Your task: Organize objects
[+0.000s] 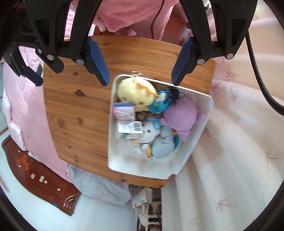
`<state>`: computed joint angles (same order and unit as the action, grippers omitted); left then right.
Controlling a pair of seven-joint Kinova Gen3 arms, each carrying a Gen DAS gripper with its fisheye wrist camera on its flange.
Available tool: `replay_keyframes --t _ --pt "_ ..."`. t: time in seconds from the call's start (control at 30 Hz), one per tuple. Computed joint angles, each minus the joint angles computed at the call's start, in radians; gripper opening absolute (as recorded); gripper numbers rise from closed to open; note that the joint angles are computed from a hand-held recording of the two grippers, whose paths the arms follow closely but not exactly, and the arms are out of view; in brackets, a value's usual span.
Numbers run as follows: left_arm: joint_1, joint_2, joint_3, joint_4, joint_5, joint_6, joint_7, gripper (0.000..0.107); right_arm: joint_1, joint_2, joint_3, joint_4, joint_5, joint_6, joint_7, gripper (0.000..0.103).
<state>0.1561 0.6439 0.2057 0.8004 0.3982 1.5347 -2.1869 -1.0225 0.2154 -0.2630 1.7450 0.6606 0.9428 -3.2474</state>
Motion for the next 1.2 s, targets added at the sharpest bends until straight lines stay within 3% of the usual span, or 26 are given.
replay_keyframes --t 0.27,0.53,0.93,0.97,1.0,1.03,1.2 --pt "-0.013 -0.114 0.007 0.141 0.022 -0.087 -0.062 0.075 -0.015 -0.104 -0.065 0.033 -0.036 0.133 -0.112 0.085" --pt "-0.06 -0.232 0.017 0.287 0.123 -0.226 -0.183 0.08 0.0 -0.163 -0.132 0.04 -0.008 0.241 -0.213 0.085" --pt "-0.071 -0.293 0.0 0.35 0.188 -0.304 -0.187 0.09 -0.024 -0.165 -0.183 0.005 0.083 0.351 -0.251 0.086" --pt "-0.071 -0.301 -0.001 0.362 0.189 -0.317 -0.191 0.091 -0.023 -0.168 -0.18 0.012 0.085 0.334 -0.25 0.09" --pt "-0.069 -0.307 -0.002 0.371 0.188 -0.331 -0.192 0.095 -0.021 -0.171 -0.177 0.02 0.085 0.319 -0.25 0.1" --pt "-0.067 -0.312 -0.004 0.377 0.186 -0.34 -0.19 0.097 -0.019 -0.173 -0.176 0.024 0.083 0.31 -0.249 0.103" --pt "-0.065 -0.335 -0.007 0.413 0.186 -0.384 -0.197 0.099 -0.018 -0.174 -0.178 0.036 0.1 0.308 -0.275 0.103"
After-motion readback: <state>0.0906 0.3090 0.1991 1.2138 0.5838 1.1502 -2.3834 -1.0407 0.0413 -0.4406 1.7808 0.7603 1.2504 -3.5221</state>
